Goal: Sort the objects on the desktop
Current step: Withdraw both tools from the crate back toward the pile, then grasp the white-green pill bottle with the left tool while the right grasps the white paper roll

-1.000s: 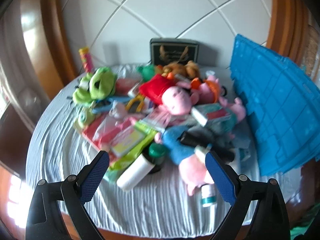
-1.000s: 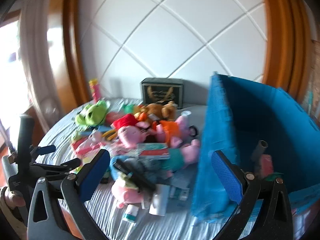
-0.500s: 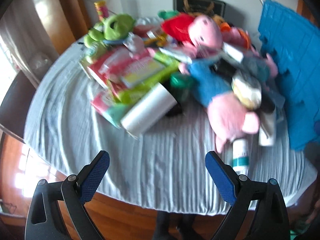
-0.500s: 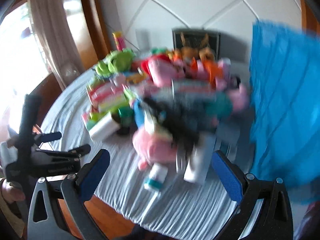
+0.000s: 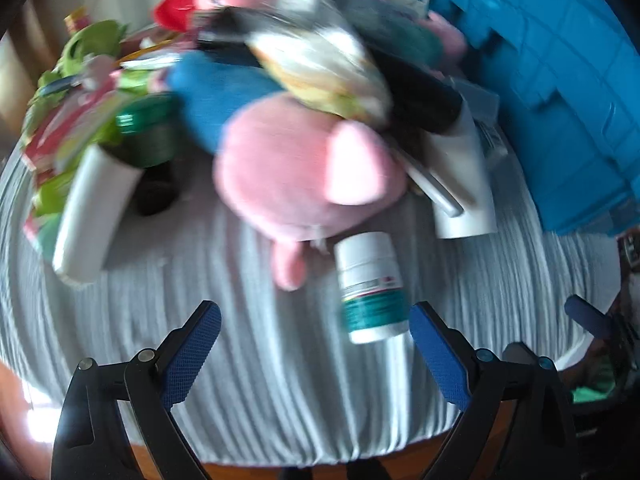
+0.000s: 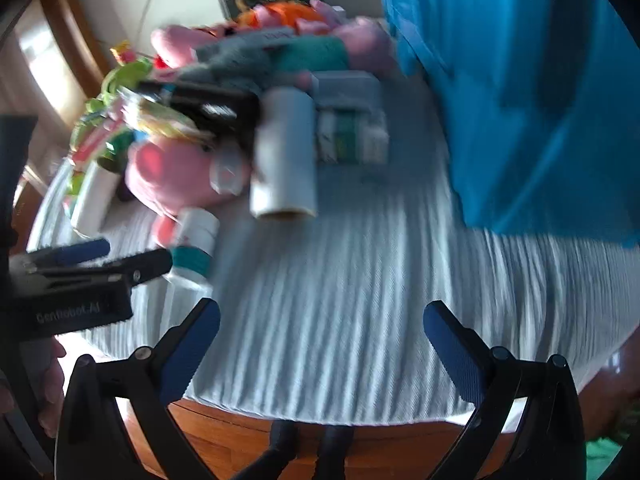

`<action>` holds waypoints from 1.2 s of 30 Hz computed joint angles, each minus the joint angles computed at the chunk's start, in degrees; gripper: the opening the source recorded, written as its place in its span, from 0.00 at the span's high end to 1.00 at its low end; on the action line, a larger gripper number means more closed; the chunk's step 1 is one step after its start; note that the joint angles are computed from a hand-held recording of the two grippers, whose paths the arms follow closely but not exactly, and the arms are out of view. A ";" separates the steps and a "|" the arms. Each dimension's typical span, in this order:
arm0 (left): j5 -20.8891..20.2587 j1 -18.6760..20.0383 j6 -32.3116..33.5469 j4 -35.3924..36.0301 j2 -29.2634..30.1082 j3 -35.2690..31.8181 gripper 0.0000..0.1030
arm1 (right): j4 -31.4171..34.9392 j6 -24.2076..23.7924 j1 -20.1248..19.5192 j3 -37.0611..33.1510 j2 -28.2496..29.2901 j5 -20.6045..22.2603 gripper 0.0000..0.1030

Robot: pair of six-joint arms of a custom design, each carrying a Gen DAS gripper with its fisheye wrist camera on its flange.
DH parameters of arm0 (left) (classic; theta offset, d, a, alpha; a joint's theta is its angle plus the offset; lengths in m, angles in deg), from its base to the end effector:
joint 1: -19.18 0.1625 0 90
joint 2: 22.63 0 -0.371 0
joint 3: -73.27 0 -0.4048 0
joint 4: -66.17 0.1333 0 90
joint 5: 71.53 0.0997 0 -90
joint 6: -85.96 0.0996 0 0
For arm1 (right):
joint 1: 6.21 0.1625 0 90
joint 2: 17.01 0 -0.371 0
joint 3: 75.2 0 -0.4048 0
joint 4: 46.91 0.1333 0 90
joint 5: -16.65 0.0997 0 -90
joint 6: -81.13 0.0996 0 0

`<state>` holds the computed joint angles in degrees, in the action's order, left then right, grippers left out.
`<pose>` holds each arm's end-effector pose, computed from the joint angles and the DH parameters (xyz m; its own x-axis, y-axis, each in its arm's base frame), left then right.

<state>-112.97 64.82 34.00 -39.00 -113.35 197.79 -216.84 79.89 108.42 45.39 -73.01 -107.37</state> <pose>-0.1346 -0.4351 0.2140 -0.7102 -0.1429 -0.6893 0.1675 0.9168 -0.3626 0.2785 -0.4214 0.0512 -0.8062 -0.2298 0.5451 -0.4195 0.8719 -0.2528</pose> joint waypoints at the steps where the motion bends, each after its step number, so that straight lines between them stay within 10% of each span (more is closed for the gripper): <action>1: -0.12 0.37 1.18 -1.38 0.93 0.02 0.18 | -0.58 0.27 -0.37 0.38 0.08 -0.22 0.00; 8: -0.68 0.60 5.20 -5.62 1.52 1.93 0.61 | -6.61 -1.79 -1.25 -0.41 3.26 0.58 0.00; 19: 1.24 1.05 3.55 -3.50 -4.17 4.69 0.61 | -15.38 -9.65 -2.31 -6.07 10.06 4.70 0.27; 22: 1.21 1.25 4.52 -4.28 -4.29 4.76 0.61 | -13.93 -10.67 -2.51 -8.26 11.24 5.37 0.54; 36: -3.10 -0.89 6.67 -1.91 -4.06 4.12 0.73 | 1.81 -3.87 -1.06 -1.42 0.60 2.39 0.56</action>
<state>-116.06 63.93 40.68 -40.91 -117.40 201.91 -215.02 76.02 107.36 43.97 -72.42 -104.97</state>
